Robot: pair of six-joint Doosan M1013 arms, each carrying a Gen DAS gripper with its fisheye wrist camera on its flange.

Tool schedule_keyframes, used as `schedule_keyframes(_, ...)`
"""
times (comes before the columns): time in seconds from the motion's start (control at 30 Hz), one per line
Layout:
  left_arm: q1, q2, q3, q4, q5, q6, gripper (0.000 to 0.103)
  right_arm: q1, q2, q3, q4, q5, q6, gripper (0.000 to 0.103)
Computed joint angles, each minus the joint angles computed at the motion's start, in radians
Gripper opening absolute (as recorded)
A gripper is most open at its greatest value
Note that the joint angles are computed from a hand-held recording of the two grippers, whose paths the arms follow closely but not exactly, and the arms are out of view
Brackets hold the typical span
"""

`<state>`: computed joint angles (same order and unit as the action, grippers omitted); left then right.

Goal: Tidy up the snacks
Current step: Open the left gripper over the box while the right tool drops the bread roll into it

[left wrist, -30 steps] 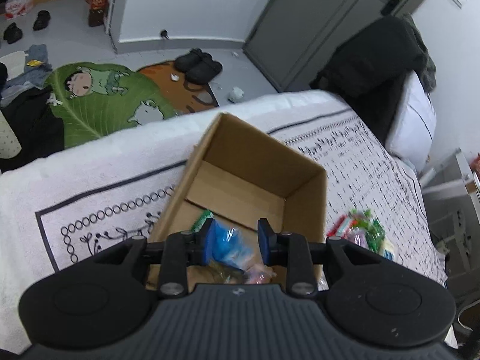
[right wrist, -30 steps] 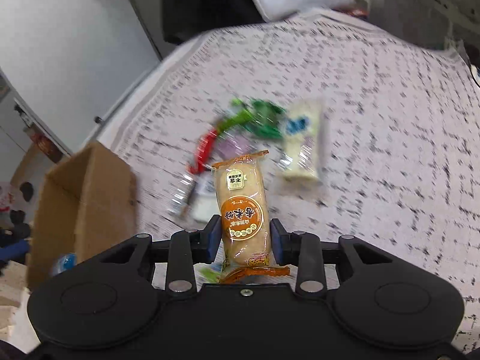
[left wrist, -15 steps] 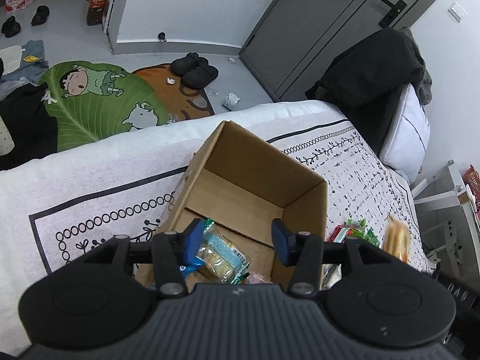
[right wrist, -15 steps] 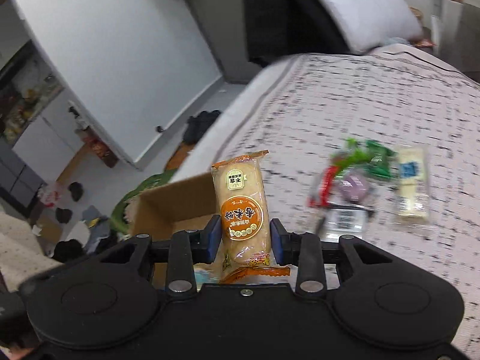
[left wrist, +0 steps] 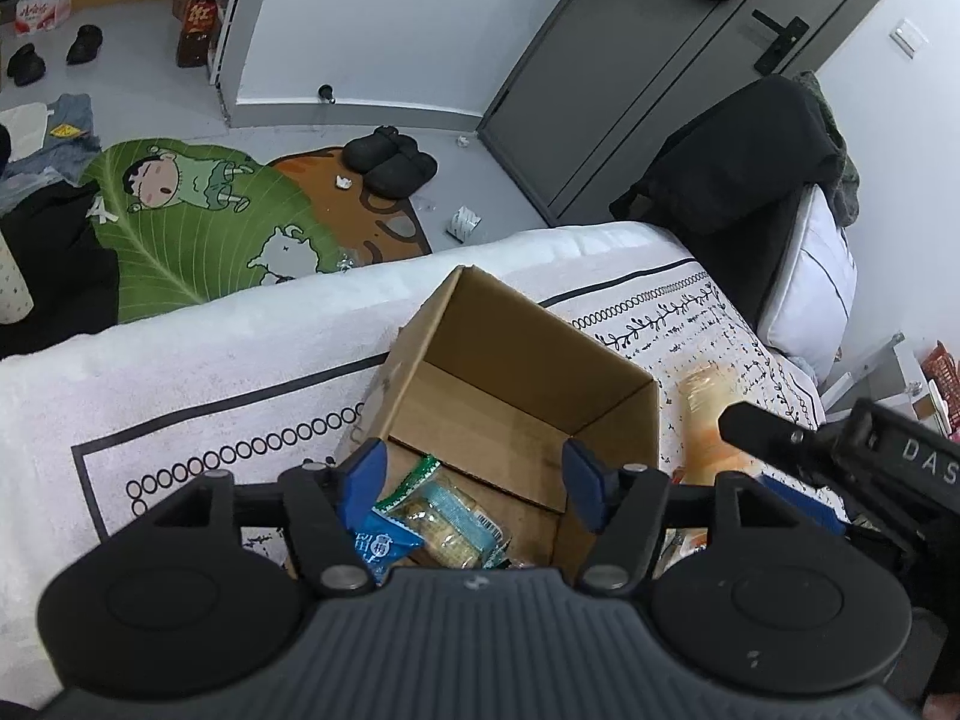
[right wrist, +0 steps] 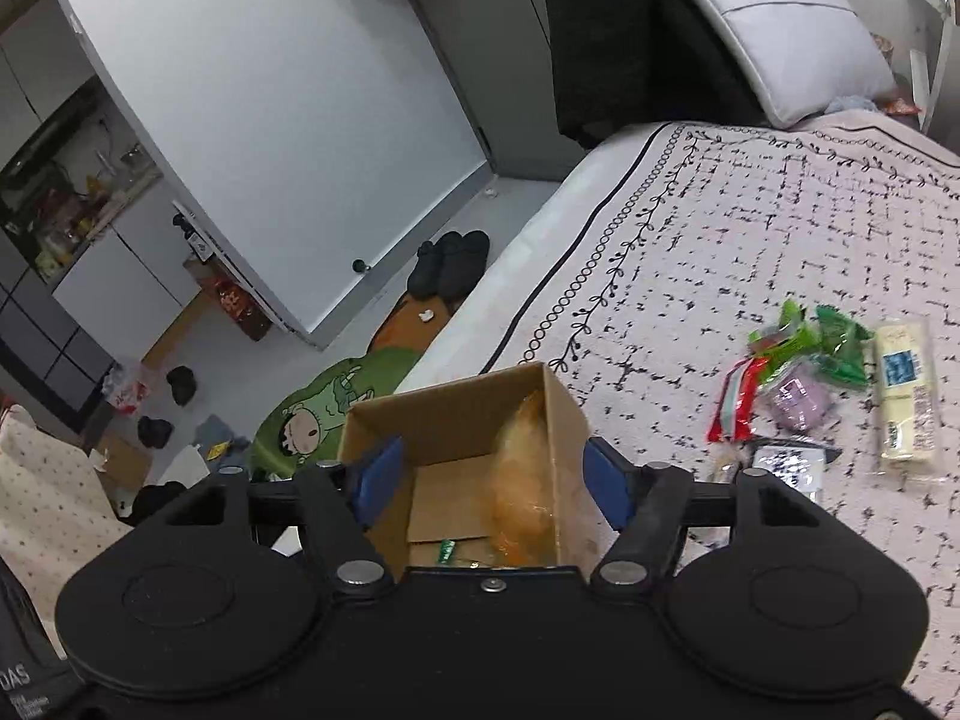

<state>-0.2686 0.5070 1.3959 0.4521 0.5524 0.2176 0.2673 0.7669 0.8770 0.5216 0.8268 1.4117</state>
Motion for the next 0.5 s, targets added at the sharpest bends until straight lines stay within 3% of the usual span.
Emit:
schedule_keyframes(0.07, -0.003, 0.000, -0.001, 0.017, 0.004, -0.005, 0.064, -0.007, -0.007, 0.009, 0.004, 0.003, -0.006, 0.067)
schedule_keyframes(0.2, -0.008, 0.000, -0.006, 0.024, 0.007, 0.012, 0.070, -0.024, -0.032, 0.046, -0.021, -0.035, -0.023, 0.084)
schedule_keyframes(0.5, -0.035, 0.005, -0.030, 0.118, 0.000, 0.022, 0.083, -0.083, -0.055, 0.097, -0.038, -0.067, 0.001, 0.088)
